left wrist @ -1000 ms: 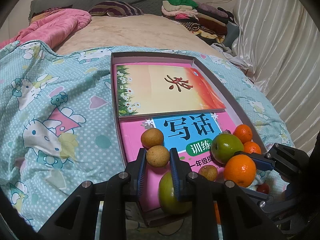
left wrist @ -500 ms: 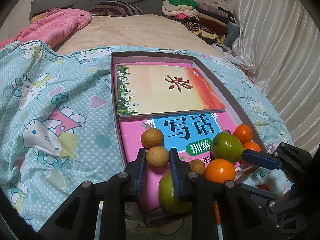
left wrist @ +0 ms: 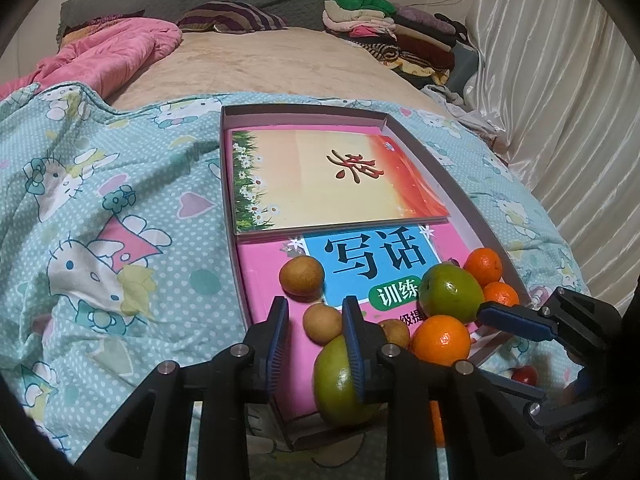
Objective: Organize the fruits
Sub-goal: 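Lower the fruits onto the workbook and open the left tool while the right releases the tangerine, then withdraw both open tools from the tray toward the loose fruit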
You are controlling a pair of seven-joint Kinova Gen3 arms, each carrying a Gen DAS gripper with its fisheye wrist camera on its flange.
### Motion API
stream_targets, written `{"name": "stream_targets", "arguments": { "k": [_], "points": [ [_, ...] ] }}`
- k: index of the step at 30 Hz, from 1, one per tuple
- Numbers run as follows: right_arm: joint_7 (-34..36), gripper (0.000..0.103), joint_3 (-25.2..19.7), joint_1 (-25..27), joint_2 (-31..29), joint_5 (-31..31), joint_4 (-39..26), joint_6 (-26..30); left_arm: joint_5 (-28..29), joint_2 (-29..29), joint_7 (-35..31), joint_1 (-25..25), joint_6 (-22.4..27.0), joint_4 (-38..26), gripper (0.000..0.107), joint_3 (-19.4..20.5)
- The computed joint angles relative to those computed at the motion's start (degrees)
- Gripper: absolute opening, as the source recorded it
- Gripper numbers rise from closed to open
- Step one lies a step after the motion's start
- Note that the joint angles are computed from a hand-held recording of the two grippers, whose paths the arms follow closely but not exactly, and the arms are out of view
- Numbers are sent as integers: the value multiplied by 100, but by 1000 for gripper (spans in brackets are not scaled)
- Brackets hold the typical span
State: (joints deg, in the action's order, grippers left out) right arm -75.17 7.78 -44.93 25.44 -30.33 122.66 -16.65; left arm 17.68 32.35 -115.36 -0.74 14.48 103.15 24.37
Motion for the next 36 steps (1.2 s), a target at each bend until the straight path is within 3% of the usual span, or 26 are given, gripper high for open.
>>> {"name": "stream_targets", "arguments": {
  "k": [11,27,36],
  "points": [
    [-141,43,-273,218,-102,70,172,-274,41,-124,-44,-8,6,66,41,40],
    [-83,59,-467,297,-240,-257,398,-635,170,-314,-116,-108,-81,184,59,130],
    [122,69,-562,233,-360,-685,610,-1052,239,-514,-250,-383,-326,397,74,469]
  ]
}}
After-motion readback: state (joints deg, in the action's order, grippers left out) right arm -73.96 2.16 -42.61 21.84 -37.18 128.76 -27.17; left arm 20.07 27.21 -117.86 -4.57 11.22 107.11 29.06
